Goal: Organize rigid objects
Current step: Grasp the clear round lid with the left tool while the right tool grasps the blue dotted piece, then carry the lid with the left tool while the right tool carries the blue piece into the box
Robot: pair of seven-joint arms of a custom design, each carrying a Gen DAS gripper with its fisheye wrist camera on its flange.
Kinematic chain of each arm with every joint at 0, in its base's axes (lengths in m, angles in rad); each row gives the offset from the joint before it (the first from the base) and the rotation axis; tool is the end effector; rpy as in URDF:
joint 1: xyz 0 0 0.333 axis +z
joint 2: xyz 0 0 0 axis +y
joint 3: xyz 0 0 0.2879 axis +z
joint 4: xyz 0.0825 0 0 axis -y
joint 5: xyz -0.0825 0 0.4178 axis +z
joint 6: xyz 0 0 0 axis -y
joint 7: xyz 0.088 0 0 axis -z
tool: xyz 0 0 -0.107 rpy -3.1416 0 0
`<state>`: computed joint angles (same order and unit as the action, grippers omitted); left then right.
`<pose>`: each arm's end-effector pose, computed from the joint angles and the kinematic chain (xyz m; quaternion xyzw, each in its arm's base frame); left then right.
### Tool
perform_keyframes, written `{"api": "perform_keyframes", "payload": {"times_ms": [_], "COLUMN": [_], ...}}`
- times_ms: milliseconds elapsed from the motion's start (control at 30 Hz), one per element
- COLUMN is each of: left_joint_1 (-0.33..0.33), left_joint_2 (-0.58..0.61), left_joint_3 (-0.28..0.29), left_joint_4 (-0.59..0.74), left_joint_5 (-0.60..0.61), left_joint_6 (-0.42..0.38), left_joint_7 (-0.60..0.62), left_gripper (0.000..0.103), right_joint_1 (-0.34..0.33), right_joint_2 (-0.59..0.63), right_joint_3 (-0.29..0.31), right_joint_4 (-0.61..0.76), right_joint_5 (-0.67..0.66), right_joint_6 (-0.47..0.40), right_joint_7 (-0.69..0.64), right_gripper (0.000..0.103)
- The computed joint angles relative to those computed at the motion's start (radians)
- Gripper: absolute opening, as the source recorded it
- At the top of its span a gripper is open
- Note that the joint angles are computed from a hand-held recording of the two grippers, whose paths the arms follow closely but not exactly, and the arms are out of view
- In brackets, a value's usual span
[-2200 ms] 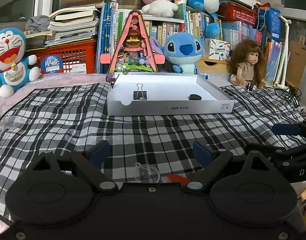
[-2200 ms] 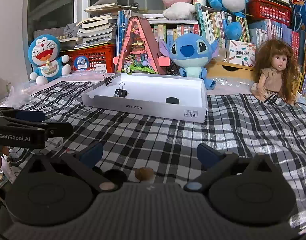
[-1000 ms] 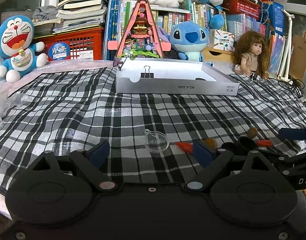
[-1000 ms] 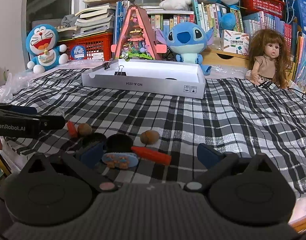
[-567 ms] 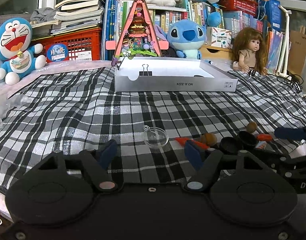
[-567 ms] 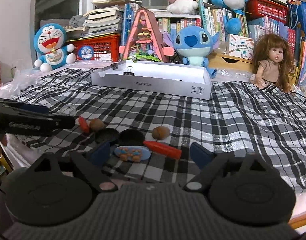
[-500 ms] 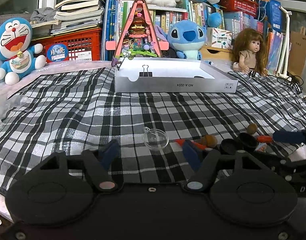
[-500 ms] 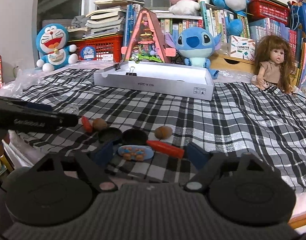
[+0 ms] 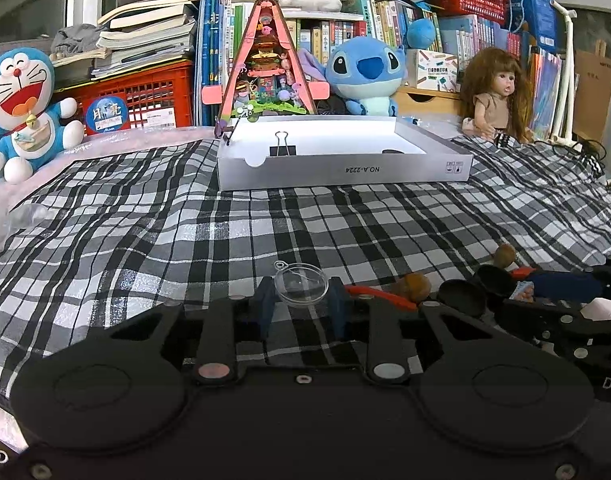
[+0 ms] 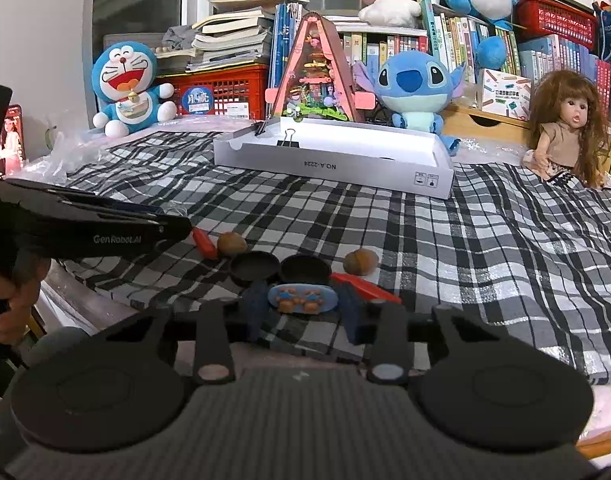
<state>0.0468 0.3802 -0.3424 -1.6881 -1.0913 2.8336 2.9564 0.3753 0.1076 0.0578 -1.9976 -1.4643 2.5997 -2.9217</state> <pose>0.7014 -0.1384 0.4103 -0.3823 0.7848 -0.4418 0.2069 0.5669 0.2836 0.4009 -0.5444 0.6685 -0.3885 0.3252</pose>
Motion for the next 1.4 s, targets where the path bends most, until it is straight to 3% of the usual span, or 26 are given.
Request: {"api": "perform_keyframes", "payload": {"times_ms": [200,700,967,1400], "left_joint_1": [-0.006,-0.031,-0.041,-0.095], "left_joint_2": [-0.003,0.064,0.13,0.288], "left_joint_3": [0.012,0.031,0.023,0.04], "left_joint_4": [0.014,0.128,0.246,0.523], "left_joint_5": [0.022,0.246,0.342,0.528], "left_joint_6": [-0.015,-0.041,-0.081,-0.204], "left_joint_7": [-0.051,-0.322,-0.414,-0.624], "left_gripper": [0.026,0.026,0.026,0.026], "right_joint_1": [-0.001,-0.031,-0.052,-0.075], "right_joint_2": [-0.009,0.013,0.038,0.116], "right_joint_3": [0.0,-0.024,-0.047,-0.092], "right_joint_4": [0.003,0.054,0.107,0.233], "right_joint_5": [-0.021,0.049,0.083,0.234], "right_joint_6": [0.0,0.01,0.046,0.1], "right_joint_7": [0.014,-0.005,-0.033,-0.197], "right_gripper": [0.044,0.044,0.044,0.044]}}
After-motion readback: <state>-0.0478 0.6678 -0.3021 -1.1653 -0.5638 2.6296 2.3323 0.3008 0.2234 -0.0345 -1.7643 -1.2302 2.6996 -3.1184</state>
